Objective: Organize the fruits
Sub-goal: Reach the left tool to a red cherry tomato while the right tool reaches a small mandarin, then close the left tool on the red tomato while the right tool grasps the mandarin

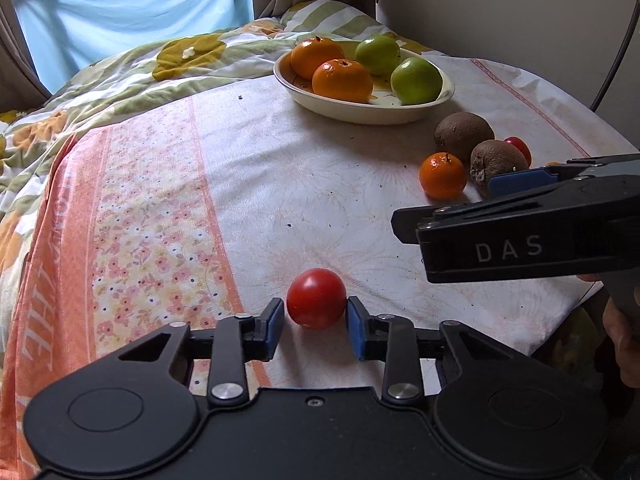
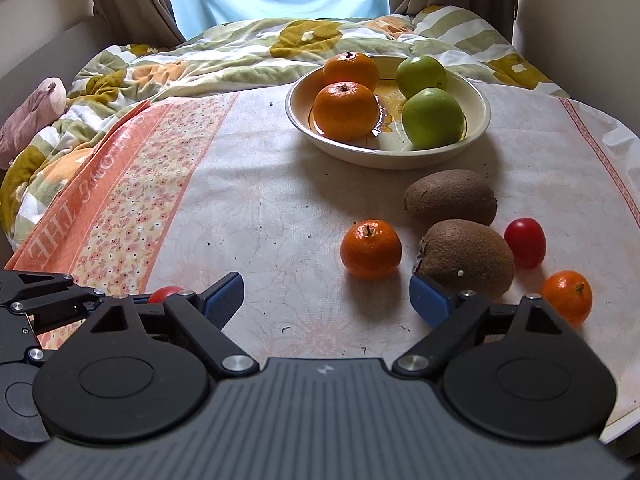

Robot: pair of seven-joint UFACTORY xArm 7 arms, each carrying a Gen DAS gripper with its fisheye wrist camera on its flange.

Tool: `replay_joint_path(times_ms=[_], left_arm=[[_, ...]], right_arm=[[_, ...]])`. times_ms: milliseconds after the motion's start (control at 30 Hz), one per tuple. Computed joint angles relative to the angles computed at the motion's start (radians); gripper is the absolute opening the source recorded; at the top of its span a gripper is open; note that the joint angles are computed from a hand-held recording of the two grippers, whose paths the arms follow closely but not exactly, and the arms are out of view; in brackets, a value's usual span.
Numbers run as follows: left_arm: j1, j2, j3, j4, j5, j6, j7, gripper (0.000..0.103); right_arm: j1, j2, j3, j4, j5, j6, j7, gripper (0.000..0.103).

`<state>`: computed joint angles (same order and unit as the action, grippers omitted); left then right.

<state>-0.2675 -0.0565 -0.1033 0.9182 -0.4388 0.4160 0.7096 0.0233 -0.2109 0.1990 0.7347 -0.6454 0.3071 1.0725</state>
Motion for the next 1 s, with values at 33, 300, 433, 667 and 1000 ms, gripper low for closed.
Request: replay_joint_path(times_ms=[33, 300, 433, 667, 1000], left_arm=[[-0.001, 0.002, -0.001, 0.001, 0.002, -0.004, 0.002, 0.035], [0.003, 0.018, -0.004, 0.016, -0.012, -0.009, 0.001, 0.035], [0.008, 0.026, -0.006, 0.027, -0.008, -0.008, -0.015, 0.035], [0.015, 0.038, -0.009, 0.043, 0.002, -0.006, -0.032, 0.034], [0.019, 0.038, -0.013, 0.049, 0.011, -0.01, -0.052, 0.034]], right_arm=[[-0.003, 0.01, 0.004, 0.01, -0.01, 0.003, 0.004, 0.1], [0.012, 0.07, -0.016, 0.065, -0.078, 0.054, 0.102, 0.09], [0.028, 0.095, -0.029, 0.092, -0.136, 0.081, 0.151, 0.085], [0.059, 0.126, -0.064, 0.123, -0.171, 0.102, 0.171, 0.076], [0.071, 0.124, -0.093, 0.116, -0.145, 0.087, 0.142, 0.052]])
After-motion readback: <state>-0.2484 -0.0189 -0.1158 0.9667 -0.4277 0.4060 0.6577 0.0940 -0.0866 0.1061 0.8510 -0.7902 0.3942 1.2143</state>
